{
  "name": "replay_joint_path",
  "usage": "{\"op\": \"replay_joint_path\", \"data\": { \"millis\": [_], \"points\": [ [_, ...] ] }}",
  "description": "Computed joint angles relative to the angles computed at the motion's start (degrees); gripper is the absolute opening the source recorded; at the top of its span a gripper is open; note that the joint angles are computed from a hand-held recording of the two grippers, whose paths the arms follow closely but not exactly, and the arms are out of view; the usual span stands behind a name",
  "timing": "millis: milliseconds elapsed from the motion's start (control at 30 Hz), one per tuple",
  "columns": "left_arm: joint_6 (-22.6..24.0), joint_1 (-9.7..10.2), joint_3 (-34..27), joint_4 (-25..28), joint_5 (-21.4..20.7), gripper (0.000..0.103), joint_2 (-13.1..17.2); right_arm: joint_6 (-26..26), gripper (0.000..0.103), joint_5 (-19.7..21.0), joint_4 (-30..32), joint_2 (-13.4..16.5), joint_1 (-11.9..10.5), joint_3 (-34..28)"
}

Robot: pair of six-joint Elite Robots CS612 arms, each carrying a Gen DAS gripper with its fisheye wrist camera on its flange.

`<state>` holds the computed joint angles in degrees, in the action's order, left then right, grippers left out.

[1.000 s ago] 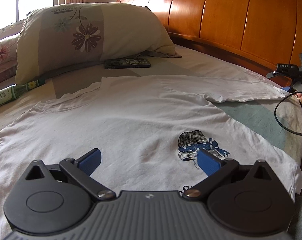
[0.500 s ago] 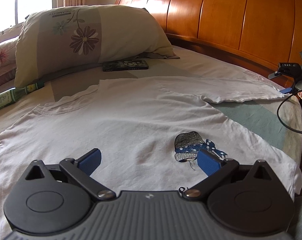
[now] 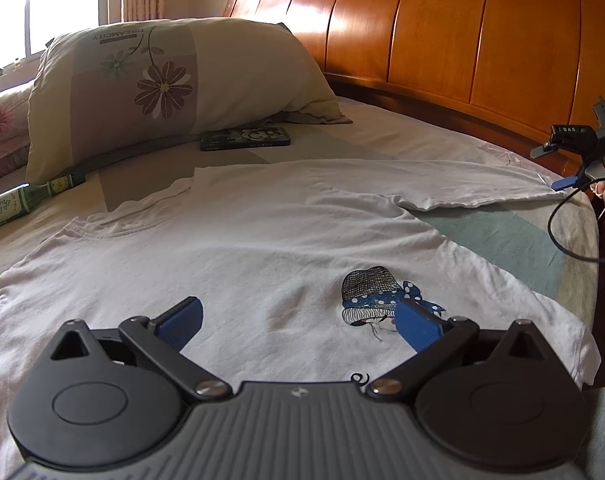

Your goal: Fold clothes

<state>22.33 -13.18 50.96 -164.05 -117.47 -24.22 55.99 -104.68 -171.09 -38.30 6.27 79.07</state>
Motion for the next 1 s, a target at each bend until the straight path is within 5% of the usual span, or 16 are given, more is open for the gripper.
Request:
{"op": "replay_joint_path", "data": {
  "millis": [67, 233, 367, 433, 533, 600, 767, 1000],
  "points": [
    [-0.61, 0.03, -0.35, 0.21, 0.29, 0.102, 0.18, 0.14, 0.103, -1.61, 3.08, -0.67, 0.29, 0.1],
    [-1.21, -0.12, -0.37, 0.23, 0.26, 0.102, 0.22, -0.43, 0.103, -0.88, -7.28, 0.69, 0.13, 0.15],
    [-0.8, -0.23, 0.59, 0.9, 0.88, 0.102, -0.49, 0.48, 0.103, 0.81, -7.91, 2.93, -0.72, -1.95],
    [-0.88, -0.28, 1.07, 1.46, 1.89, 0.102, -0.92, -1.52, 0.103, -2.36, -6.67, 2.69, -0.29, -1.66],
    [-0.27, -0.21, 1.78, 1.53, 3.56, 0.102, -1.51, -2.67, 0.103, -10.24, 4.61, 0.72, 1.28, -1.5],
    [0.15, -0.15, 2.22, 1.52, 4.64, 0.102, -1.88, -2.43, 0.103, -9.5, 3.9, -0.75, 1.77, 0.57],
    [-0.49, 0.08, 2.39, 4.42, 3.4, 0.102, -2.33, -3.59, 0.103, -3.35, -10.5, -1.4, 2.66, 2.94],
    [-0.75, -0.02, 3.8, 9.11, 6.13, 0.102, -3.31, -3.13, 0.103, 0.03, -10.05, 3.16, 3.12, -3.25]
  ]
}}
